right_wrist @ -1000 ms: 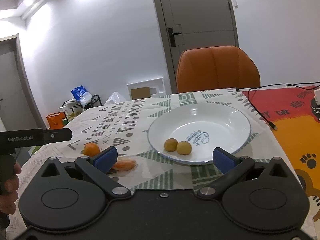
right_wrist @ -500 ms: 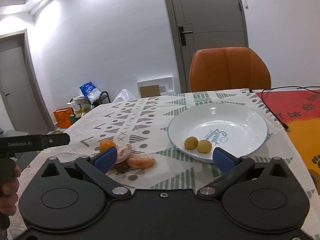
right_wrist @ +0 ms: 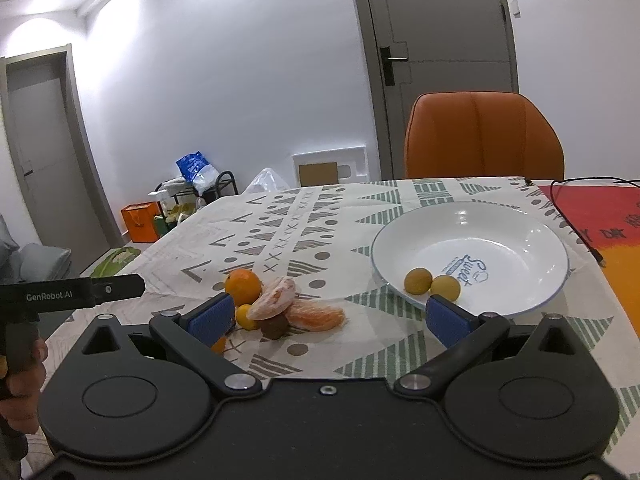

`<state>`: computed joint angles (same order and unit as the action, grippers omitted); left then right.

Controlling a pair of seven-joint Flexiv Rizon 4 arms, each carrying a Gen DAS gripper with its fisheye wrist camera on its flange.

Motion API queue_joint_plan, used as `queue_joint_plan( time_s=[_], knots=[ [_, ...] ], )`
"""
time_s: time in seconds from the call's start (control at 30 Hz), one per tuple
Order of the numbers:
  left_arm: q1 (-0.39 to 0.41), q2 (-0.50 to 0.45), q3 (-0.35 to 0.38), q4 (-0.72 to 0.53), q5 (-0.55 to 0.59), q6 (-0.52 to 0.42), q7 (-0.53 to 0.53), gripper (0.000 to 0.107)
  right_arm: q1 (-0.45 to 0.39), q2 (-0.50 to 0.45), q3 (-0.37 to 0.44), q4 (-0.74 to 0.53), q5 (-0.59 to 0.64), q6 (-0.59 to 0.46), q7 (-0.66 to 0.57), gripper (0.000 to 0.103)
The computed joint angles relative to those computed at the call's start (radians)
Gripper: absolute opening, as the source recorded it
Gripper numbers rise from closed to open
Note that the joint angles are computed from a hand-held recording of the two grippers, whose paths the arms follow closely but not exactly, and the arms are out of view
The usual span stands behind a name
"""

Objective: Organize fruits
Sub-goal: 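Move both grippers back to the fruit pile, left toward a small orange, then close the left gripper on the small orange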

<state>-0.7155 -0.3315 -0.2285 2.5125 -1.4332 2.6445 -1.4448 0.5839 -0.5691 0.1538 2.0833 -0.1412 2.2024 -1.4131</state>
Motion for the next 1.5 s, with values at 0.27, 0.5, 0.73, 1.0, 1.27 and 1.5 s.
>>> queue_joint_plan(
  time_s=[0.27,0.5,0.73,1.0,1.27,1.5],
  knots=[
    [0.006,-0.012,0.005,0.016,0.035,-0.021,-0.043,0.075,0.025,0.000,-0.011,-0.005,-0.001,-0.029,-0.026,0.103],
    [0.020,-0.022,0.019,0.041,0.118,-0.074,-0.113,0.057,0.039,-0.009,-0.014,-0.017,0.005,-0.050,-0.044,0.091],
    [0.020,-0.038,0.028,0.033,0.137,-0.099,-0.098,0.046,0.034,-0.020,-0.006,-0.030,-0.013,-0.073,-0.036,0.087],
    [0.037,-0.048,0.044,0.035,0.190,-0.138,-0.123,0.035,0.033,-0.030,-0.004,-0.043,-0.030,-0.084,-0.031,0.086],
    [0.049,-0.044,0.059,0.041,0.225,-0.164,-0.120,0.023,0.023,-0.045,0.005,-0.062,-0.049,-0.098,-0.014,0.085],
    [0.047,-0.035,0.064,0.048,0.208,-0.143,-0.118,0.022,0.022,-0.064,0.008,-0.091,-0.085,-0.122,-0.001,0.077]
  ],
)
